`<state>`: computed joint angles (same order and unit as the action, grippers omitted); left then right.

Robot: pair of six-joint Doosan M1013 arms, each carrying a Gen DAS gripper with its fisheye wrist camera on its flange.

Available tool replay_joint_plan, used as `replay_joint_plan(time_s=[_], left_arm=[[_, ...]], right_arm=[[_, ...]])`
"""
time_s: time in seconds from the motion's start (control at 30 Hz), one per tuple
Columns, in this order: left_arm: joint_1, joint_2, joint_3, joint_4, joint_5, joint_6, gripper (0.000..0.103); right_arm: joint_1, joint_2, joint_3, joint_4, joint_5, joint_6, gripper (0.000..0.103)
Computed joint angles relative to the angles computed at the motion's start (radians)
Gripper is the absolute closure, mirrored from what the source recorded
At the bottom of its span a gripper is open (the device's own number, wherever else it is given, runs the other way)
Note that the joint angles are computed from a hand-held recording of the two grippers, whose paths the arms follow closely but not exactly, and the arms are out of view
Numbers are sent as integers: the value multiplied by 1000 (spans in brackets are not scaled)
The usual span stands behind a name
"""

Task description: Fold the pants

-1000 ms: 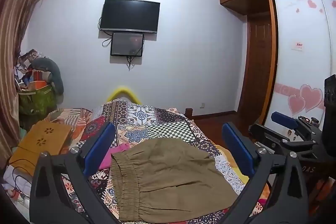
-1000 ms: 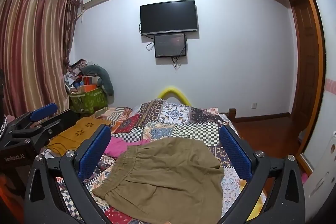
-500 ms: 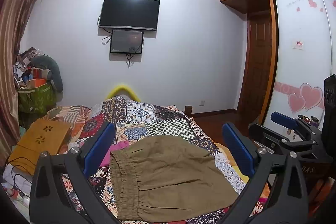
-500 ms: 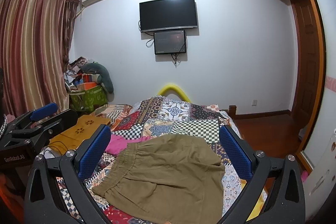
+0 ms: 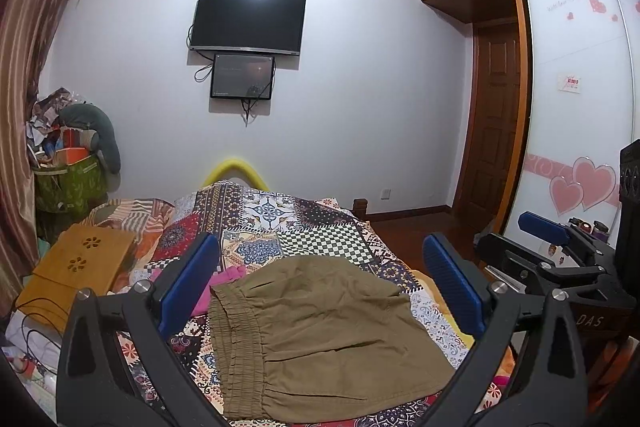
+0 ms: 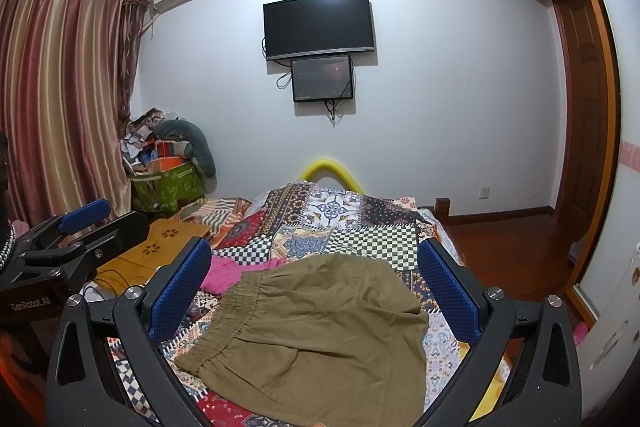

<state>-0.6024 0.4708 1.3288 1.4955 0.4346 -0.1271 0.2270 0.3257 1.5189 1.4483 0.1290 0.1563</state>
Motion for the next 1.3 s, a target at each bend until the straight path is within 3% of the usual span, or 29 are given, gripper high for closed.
replay_joint_plan(time_s=[0.87, 1.3], left_arm=[[1, 5, -6, 3, -4, 1, 0], [0, 11, -14, -9, 0, 13, 0]], right_arm=[[0, -1, 3, 79, -6, -79, 0], [-3, 2, 3, 42, 5, -36, 0]])
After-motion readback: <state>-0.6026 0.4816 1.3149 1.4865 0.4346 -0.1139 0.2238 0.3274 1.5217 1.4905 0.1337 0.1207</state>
